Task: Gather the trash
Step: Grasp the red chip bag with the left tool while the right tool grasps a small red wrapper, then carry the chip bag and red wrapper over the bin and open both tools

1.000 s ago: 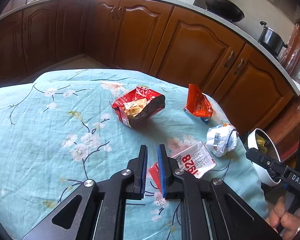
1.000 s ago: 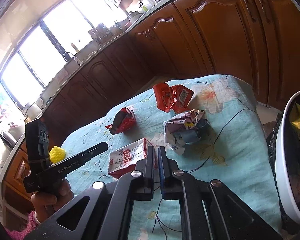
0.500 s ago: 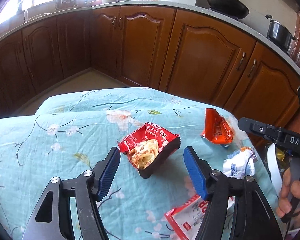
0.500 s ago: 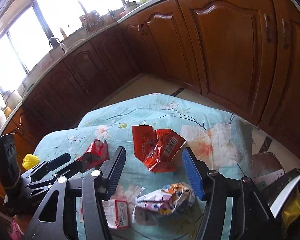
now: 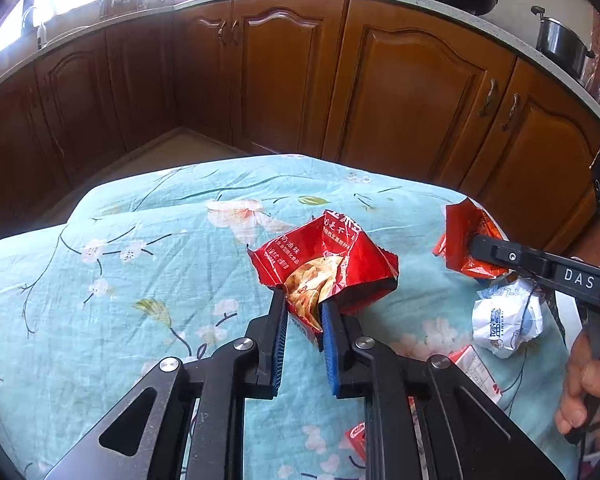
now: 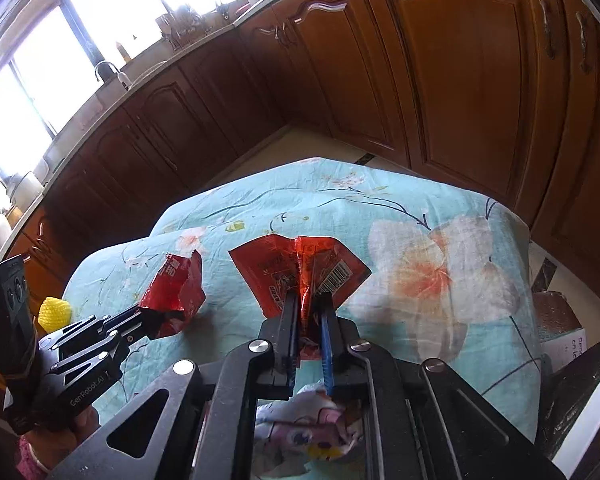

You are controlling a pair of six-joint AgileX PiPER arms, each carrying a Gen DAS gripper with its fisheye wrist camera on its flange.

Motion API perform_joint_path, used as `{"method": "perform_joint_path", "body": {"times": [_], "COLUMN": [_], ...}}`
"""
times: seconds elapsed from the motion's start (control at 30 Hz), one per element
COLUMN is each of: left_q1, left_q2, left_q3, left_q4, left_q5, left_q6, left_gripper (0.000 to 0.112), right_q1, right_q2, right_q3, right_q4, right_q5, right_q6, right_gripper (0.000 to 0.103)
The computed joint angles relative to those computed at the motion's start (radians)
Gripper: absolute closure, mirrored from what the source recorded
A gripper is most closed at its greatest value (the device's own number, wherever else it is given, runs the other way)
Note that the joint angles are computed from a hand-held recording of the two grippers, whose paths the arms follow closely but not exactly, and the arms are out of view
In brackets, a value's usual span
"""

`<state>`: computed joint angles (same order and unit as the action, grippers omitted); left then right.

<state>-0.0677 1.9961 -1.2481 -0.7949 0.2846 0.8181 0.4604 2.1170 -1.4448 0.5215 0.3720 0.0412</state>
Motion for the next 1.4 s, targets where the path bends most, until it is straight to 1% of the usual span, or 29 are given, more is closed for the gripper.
{"method": "perform_joint_path", "body": {"times": [0.07,0.17,0.27,0.37,0.47,0.63,0.77,0.9,0.97,1.13,1.3,1.4], "left_q1": [0.012,0.016,0.024,0.023,0.007,-0.048,-0.099,-0.149,-0.190,-0.263,-0.327,-0.361], "left_q2": [-0.038,-0.125,-0.206,-0.273,-0.331,-0.399,-0.439,-0.447,-0.452,-0.441,-0.423,-0.410], "left_q3": [0.041,0.130,0.208,0.272,0.337,0.417,0.452,0.452,0.453,0.436,0.403,0.380], "left_q4": [-0.116,-0.237,-0.352,-0.401,-0.449,-0.500,-0.509,-0.496,-0.475,-0.433,-0.378,-0.339], "left_q5": [0.015,0.024,0.054,0.094,0.114,0.118,0.118,0.108,0.089,0.068,0.052,0.043], "left_q6": [0.118,0.239,0.354,0.400,0.445,0.489,0.480,0.457,0.424,0.371,0.307,0.266], "left_gripper": [0.098,0.098,0.098,0.098,0.098,0.098,0.098,0.097,0.097,0.097,0.097,0.097], "right_q1": [0.003,0.009,0.009,0.011,0.015,0.001,-0.032,-0.067,-0.077,-0.135,-0.209,-0.270], "right_q2": [-0.047,-0.133,-0.228,-0.337,-0.442,-0.577,-0.694,-0.813,-0.867,-0.972,-1.069,-1.104], "right_q3": [0.046,0.140,0.246,0.362,0.470,0.598,0.710,0.799,0.837,0.932,1.011,1.036], "right_q4": [0.047,0.141,0.272,0.385,0.437,0.386,0.414,0.273,0.138,0.040,0.022,0.054], "right_q5": [-0.011,-0.038,-0.072,-0.111,-0.143,-0.175,-0.192,-0.193,-0.191,-0.166,-0.121,-0.088], "right_q6": [-0.049,-0.132,-0.242,-0.333,-0.367,-0.288,-0.301,-0.164,-0.030,0.063,0.067,0.011], "right_gripper": [0.094,0.094,0.094,0.094,0.094,0.094,0.094,0.094,0.094,0.094,0.094,0.094]}}
